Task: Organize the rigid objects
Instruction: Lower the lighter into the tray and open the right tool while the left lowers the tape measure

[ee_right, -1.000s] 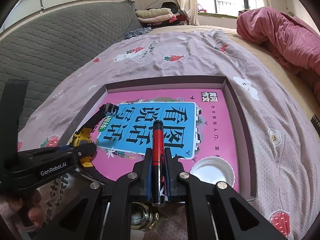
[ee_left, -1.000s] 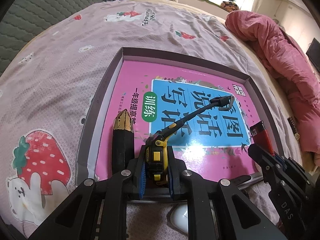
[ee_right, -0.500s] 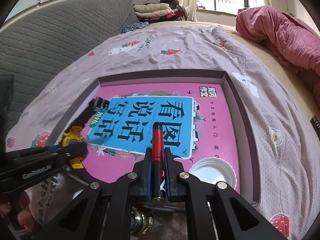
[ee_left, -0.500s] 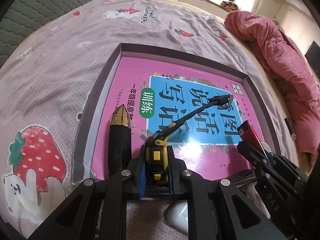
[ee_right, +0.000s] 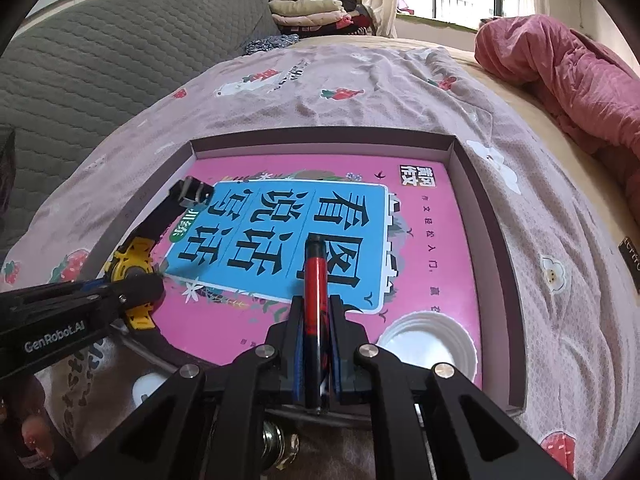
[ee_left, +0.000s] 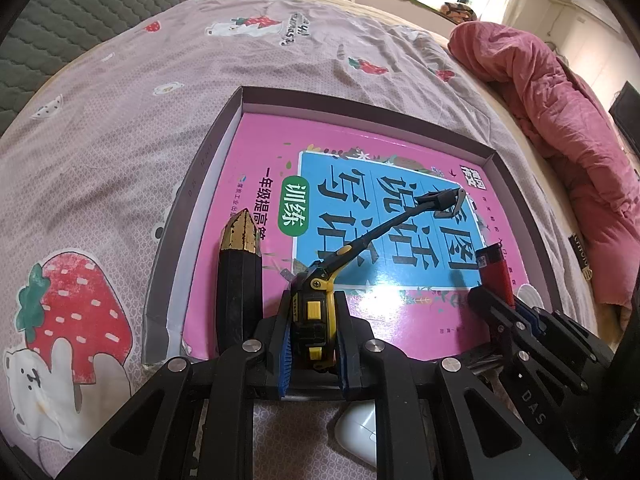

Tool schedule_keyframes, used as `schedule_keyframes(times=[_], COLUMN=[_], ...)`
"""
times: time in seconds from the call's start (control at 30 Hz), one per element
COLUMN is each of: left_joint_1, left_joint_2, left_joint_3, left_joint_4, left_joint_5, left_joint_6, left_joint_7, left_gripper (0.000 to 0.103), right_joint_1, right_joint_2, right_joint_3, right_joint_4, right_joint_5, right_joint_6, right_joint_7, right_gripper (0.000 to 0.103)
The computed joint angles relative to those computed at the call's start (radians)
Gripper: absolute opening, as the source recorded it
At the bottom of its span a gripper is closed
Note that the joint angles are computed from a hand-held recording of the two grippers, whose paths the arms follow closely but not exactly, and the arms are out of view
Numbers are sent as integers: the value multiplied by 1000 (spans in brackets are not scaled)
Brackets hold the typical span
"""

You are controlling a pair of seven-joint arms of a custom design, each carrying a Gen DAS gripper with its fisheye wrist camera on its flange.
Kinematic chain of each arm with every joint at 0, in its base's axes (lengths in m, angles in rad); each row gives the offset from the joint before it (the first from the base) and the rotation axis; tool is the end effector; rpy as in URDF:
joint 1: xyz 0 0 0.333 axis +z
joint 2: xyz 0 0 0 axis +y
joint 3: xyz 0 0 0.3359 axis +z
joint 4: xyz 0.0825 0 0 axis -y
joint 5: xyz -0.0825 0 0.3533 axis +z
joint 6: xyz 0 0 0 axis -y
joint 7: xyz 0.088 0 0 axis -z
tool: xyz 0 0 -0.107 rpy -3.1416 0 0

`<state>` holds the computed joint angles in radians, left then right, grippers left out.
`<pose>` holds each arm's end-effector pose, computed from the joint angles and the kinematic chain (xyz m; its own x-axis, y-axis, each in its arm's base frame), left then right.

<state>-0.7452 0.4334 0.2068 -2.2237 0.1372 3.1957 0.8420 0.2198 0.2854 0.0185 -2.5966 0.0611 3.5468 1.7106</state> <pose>0.4907 -0.3159 0.2857 -0.0487 -0.9737 0.2224 -0.8781 -0.0644 -0.4741 0.4675 0.1057 0.2818 0.0675 -0.9920 -0.1065 -0.7944 0.0112 -0.6073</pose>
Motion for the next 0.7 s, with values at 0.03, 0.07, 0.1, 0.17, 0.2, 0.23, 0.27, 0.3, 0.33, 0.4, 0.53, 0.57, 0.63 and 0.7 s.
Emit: schedule_keyframes(times=[0.03, 0.07, 0.1, 0.17, 0.2, 0.23, 0.27, 0.3, 0.33, 0.4, 0.53, 0.57, 0.63, 0.7], left_joint_1=[-1, -2, -2, -1, -2, -3, -9, -17, -22, -29, -39, -44, -58, -68], left_joint_2=[0, 1, 1, 1, 0, 1, 1, 2, 4, 7, 13, 15, 19, 24], left_joint_3=[0, 1, 2, 1, 1, 3, 9, 16, 22, 30, 41, 46, 62, 72], left_joint_4=[0, 1, 1, 1, 1, 1, 1, 1, 3, 6, 14, 18, 23, 30], left_joint_5=[-1, -1, -1, -1, -1, -1, -1, 0, 2, 3, 9, 12, 18, 26], left_joint_6=[0, 1, -1, -1, -1, 0, -1, -1, -2, -3, -8, -11, -14, -18], left_joint_7=[0, 0, 1, 1, 1, 0, -2, -3, -4, -7, -15, -18, -26, -34], left_gripper=[18, 18, 18, 18, 18, 18, 18, 18, 18, 18, 18, 18, 18, 18], right_joint_1=[-11, -39, -43, -48, -57, -55, -50, -41, -31, -25, 3, 14, 39, 44], right_joint_2=[-1, -3, -4, -10, -12, -15, -20, -23, -27, -34, -45, -47, -50, -53], right_joint_3=[8, 27, 28, 29, 33, 31, 26, 19, 12, 7, -11, -17, -31, -33], right_joint_4=[0, -3, -3, -9, -12, -15, -20, -22, -25, -34, -47, -50, -53, -54], right_joint_5=[-8, -35, -42, -51, -62, -63, -59, -50, -40, -32, 10, 27, 70, 93], right_joint_6=[-2, -1, 0, 5, 9, 12, 17, 19, 20, 28, 31, 34, 35, 34], right_joint_7=[11, 33, 39, 51, 61, 65, 65, 61, 54, 49, 20, 7, -23, -37], right_gripper=[11, 11, 11, 11, 11, 11, 11, 11, 11, 11, 11, 11, 11, 12])
